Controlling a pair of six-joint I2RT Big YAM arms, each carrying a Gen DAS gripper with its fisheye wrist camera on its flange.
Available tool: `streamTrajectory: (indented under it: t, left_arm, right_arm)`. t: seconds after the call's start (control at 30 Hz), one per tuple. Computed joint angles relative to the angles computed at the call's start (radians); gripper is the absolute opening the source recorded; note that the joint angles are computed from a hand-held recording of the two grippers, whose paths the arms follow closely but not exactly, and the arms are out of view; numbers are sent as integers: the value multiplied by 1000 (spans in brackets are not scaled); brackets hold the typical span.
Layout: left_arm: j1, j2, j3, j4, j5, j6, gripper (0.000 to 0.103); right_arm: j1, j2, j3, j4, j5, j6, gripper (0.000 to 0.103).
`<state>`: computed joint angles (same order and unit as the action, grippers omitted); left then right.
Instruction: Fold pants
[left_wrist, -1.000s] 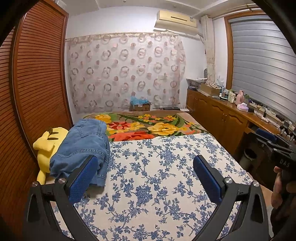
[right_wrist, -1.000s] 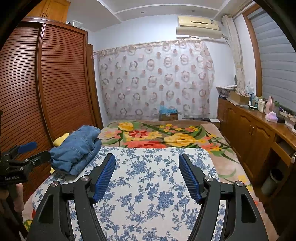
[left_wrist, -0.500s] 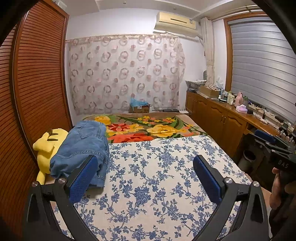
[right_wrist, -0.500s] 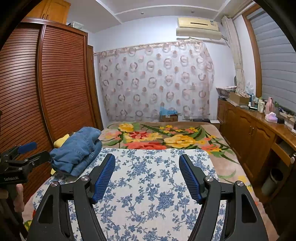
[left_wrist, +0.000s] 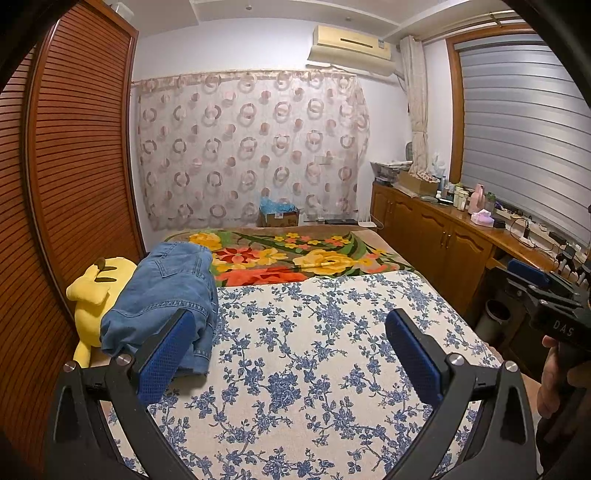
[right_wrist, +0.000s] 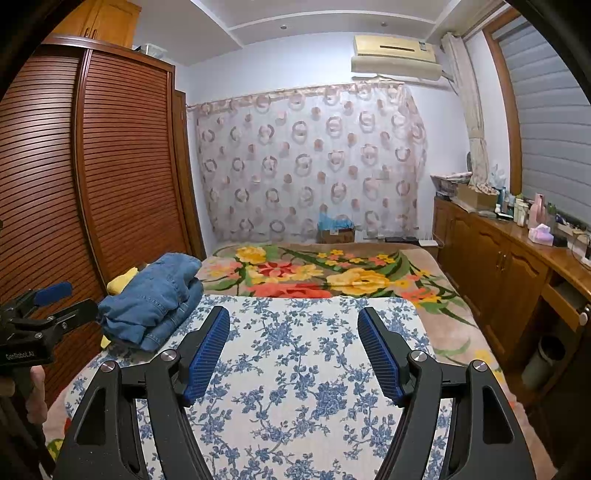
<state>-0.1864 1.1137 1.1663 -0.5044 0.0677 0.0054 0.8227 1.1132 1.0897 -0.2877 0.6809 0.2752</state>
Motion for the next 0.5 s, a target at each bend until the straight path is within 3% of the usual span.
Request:
streamTrajectory:
  t: [0.5]
  left_arm:
    - [2,-1,-5,6,4,1,103]
  right_arm:
    - [-1,0,-2,5,1,-1,74]
